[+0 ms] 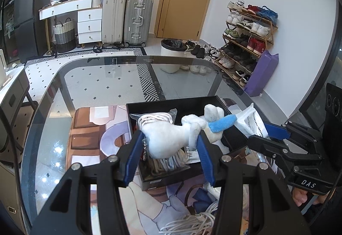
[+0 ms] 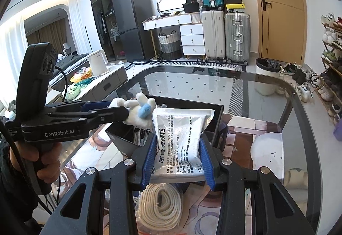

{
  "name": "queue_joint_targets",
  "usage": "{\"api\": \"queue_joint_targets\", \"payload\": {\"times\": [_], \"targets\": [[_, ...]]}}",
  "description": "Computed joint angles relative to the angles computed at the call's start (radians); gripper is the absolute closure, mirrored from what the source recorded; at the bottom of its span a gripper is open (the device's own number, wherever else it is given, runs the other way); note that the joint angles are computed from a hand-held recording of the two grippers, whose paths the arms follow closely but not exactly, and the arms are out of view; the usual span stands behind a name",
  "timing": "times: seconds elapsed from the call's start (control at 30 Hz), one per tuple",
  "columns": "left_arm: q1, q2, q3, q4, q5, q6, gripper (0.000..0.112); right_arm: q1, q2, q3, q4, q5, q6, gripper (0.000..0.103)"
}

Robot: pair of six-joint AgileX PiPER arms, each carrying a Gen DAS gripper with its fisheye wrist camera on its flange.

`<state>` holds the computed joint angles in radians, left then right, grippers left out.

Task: Organize soft objects
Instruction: 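Lift the plush toy with the left tool while the right tool carries the packet over the box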

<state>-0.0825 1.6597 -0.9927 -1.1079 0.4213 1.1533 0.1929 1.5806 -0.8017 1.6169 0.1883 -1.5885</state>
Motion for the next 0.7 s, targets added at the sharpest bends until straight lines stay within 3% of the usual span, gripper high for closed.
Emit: {"api": "queue_joint_targets", "payload": {"times": [0.7], "targets": [[-0.043,0.104,-0.085,0.034,-0.037,-0.06,0.063,-0.008,0.151,-0.134,0.051,-0.007,-0.044,0.063]]}}
